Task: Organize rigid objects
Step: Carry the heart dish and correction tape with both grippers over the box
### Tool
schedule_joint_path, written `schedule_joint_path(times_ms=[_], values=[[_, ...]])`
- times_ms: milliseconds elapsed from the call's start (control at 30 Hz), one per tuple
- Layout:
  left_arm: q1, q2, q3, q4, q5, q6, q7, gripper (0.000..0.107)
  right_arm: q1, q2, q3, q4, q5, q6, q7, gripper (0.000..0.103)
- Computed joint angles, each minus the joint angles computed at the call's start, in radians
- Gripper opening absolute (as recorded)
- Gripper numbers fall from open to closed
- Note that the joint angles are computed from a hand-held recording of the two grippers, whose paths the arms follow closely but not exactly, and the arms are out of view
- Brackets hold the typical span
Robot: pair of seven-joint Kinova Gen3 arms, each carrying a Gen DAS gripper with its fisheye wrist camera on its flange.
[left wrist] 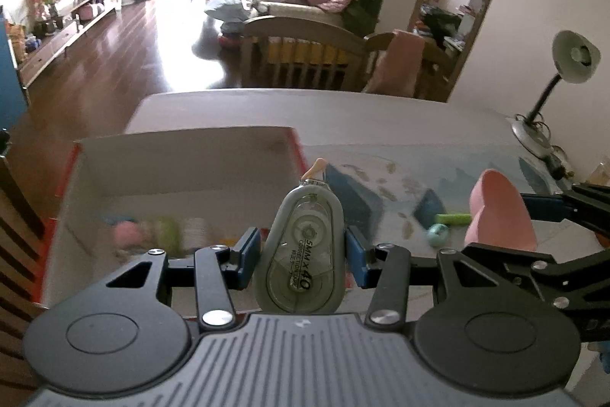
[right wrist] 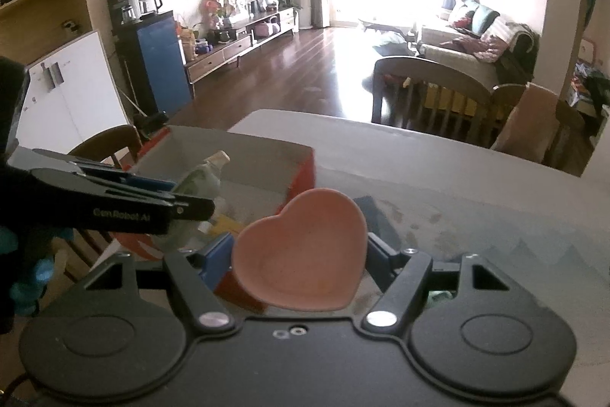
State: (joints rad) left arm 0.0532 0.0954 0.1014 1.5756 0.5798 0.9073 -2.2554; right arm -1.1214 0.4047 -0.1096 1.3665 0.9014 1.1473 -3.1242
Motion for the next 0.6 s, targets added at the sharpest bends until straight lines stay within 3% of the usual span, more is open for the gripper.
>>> schedule_joint_path(times_ms=[333,600], values=[[-0.115,0.075,-0.039,-0.083,0.012,0.045,-0.063,0.047,0.006,0.153,0.057,-0.228,-0.079,-0.009,0.168,0.072],[-0.143,0.189,-0.024,-0.182,-0.08,0.037,-0.025,0.047,0.049,0.299,0.114,-0.423,-0.217,-0.015,0.341,0.072]])
